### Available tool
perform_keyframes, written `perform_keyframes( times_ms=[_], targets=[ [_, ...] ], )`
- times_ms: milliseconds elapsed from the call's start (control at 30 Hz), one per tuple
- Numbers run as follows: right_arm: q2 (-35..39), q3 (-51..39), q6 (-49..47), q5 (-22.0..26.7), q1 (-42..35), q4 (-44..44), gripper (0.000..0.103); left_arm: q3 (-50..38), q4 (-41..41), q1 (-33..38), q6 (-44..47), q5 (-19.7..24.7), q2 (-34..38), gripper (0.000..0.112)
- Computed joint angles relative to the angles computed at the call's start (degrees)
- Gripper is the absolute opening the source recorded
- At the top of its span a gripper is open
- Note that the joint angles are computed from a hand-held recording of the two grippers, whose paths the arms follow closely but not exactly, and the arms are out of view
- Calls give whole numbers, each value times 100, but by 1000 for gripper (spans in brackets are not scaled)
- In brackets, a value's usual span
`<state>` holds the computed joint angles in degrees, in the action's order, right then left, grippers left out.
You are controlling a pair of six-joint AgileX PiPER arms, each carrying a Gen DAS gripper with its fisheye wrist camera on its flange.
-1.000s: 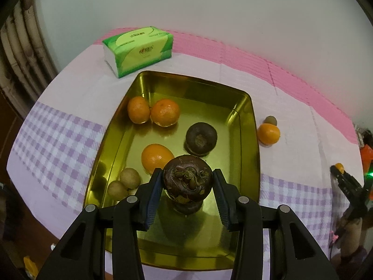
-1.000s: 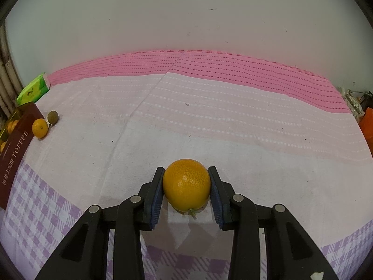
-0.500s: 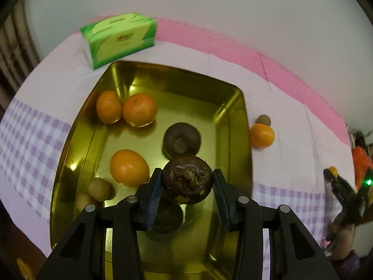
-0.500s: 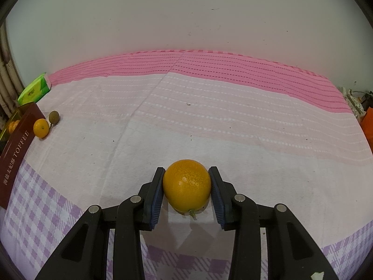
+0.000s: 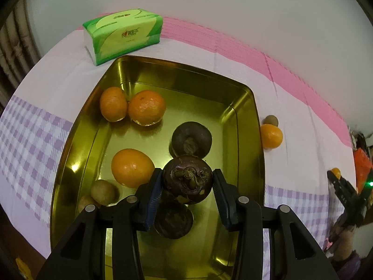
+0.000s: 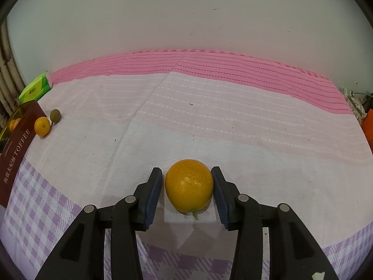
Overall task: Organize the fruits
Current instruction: 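Carry the dark brown fruit into the gold tray and open the left gripper, then lift the yellow citrus fruit and move it toward the gold tray with the right gripper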
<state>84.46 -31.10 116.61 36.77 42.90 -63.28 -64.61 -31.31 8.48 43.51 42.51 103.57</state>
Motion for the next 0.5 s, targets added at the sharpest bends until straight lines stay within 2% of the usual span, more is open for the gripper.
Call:
perform_keyframes(
  times_ms=[100, 200, 233, 300, 367, 433, 500],
  targets=[
    [9, -6, 13, 4, 12, -1, 42, 111, 35, 2, 15, 76, -241, 45],
    [14, -17, -11, -2, 4, 7, 42, 137, 106, 96, -109, 455, -513, 45],
    [11, -20, -21, 5, 9, 18, 43, 155, 52, 176, -123, 690, -657, 45],
    [11, -29, -41, -5, 13, 23, 45, 323, -68, 312, -71, 874, -1077, 45],
    [18, -35, -59, -12, 21, 25, 47, 522, 113, 393, -93, 766, -1471, 48],
    [24, -42, -78, -10, 20, 32, 47, 833, 247, 496, -84, 543, -1930, 60],
    [15, -38, -67, -10, 26, 30, 47, 1133, 254, 542, -18, 263, -2268, 66]
  ],
)
